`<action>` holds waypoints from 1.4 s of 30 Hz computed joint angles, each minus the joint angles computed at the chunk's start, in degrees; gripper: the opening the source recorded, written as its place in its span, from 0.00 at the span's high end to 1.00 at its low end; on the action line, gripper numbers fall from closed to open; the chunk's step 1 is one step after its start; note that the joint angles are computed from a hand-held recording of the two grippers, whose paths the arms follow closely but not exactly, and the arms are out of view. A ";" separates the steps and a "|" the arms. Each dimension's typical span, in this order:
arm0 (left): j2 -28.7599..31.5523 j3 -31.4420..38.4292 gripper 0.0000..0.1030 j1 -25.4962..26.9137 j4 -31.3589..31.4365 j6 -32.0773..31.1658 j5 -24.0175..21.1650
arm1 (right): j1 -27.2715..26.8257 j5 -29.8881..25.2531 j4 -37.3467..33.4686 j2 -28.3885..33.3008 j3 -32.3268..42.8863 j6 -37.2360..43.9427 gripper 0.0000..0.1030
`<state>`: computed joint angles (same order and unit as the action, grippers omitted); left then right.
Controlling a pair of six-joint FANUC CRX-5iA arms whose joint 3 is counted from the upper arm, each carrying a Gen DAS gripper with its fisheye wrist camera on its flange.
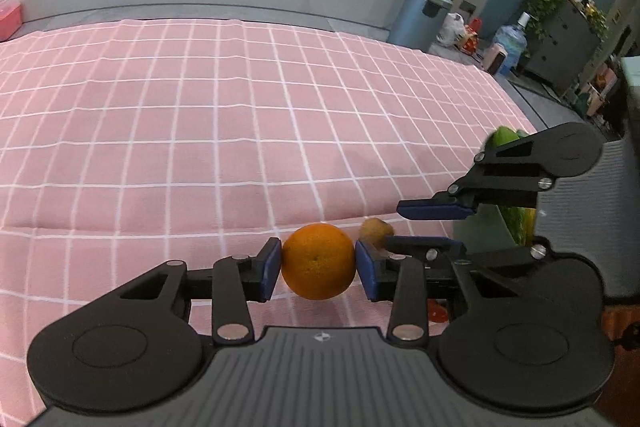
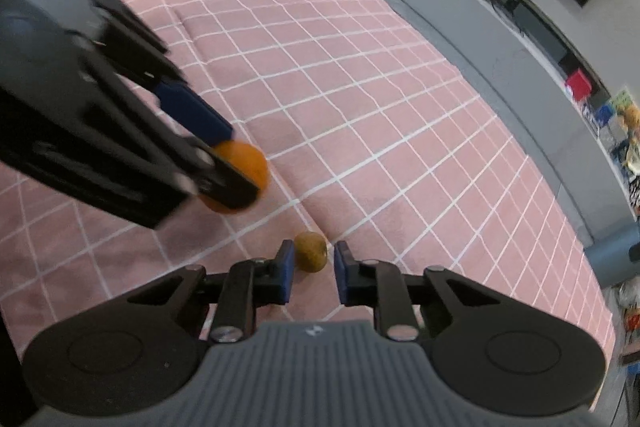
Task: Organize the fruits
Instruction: 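Grasp an orange with the left gripper while the right gripper grasps a kiwi, then carry the orange and kiwi over the colander and lower them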
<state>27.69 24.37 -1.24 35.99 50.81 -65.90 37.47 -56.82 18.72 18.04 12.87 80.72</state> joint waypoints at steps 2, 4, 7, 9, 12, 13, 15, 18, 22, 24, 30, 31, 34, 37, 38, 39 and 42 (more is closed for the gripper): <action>-0.08 -0.04 0.56 0.42 0.10 0.54 -0.11 | -0.64 -2.25 -1.59 1.59 2.63 -0.56 0.84; -0.04 0.05 0.56 0.65 0.16 0.90 -0.33 | -1.51 -4.82 -4.30 3.11 5.61 -0.81 0.84; 0.10 0.33 0.56 0.85 0.15 1.24 -0.70 | -2.18 -7.24 -6.43 4.82 8.57 -1.50 0.84; 0.00 0.10 0.56 1.02 0.35 1.16 -0.81 | -2.38 -8.00 -6.81 5.47 9.59 -2.00 0.83; -0.21 -0.20 0.56 1.04 0.31 1.55 -0.89 | -2.67 -8.96 -7.53 6.19 10.95 -2.55 0.83; -0.24 -0.26 0.56 1.07 0.35 1.60 -0.93 | -2.69 -9.17 -7.62 6.31 11.17 -2.68 0.83; -0.28 -0.27 0.56 1.15 0.52 1.59 -1.13 | -2.80 -9.80 -7.79 6.81 12.01 -2.86 0.83; -0.87 -0.87 0.56 1.18 0.67 1.41 -0.91 | -2.69 -10.10 -7.56 7.37 12.46 -3.58 0.83; -2.17 -2.22 0.56 1.52 1.13 1.03 -0.73 | -2.32 -9.44 -6.98 6.87 11.86 -4.74 0.83; -2.76 -2.70 0.56 1.65 1.30 1.02 -0.69 | -1.99 -8.76 -6.60 6.00 11.08 -5.36 0.83; -5.31 -4.92 0.56 1.59 2.24 0.82 0.01 | -0.31 -5.84 -4.99 1.40 7.01 -7.28 0.83; -5.84 -5.41 0.56 1.57 2.60 0.65 0.09 | 0.10 -5.16 -4.53 0.38 6.02 -8.21 0.83; -7.09 -6.59 0.56 1.60 3.65 0.13 0.14 | 1.19 -3.00 -2.94 -2.67 2.79 -11.46 0.83; -8.23 -7.37 0.56 1.33 4.31 -0.43 0.23 | 2.40 -0.78 -0.93 -6.19 -1.27 -15.32 0.83; -8.65 -7.64 0.56 1.17 4.46 -0.62 0.36 | 2.82 -0.24 -0.17 -7.24 -2.53 -16.48 0.83; -8.97 -7.85 0.56 1.02 4.59 -0.77 0.46 | 3.30 0.33 0.75 -8.52 -4.07 -17.86 0.83; -9.90 -8.41 0.56 0.26 5.09 -1.18 0.58 | 4.63 1.90 3.66 -12.09 -8.54 -22.39 0.83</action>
<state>17.78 15.96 -0.97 41.09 49.62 -65.31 42.10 -54.92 22.38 5.95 4.34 58.33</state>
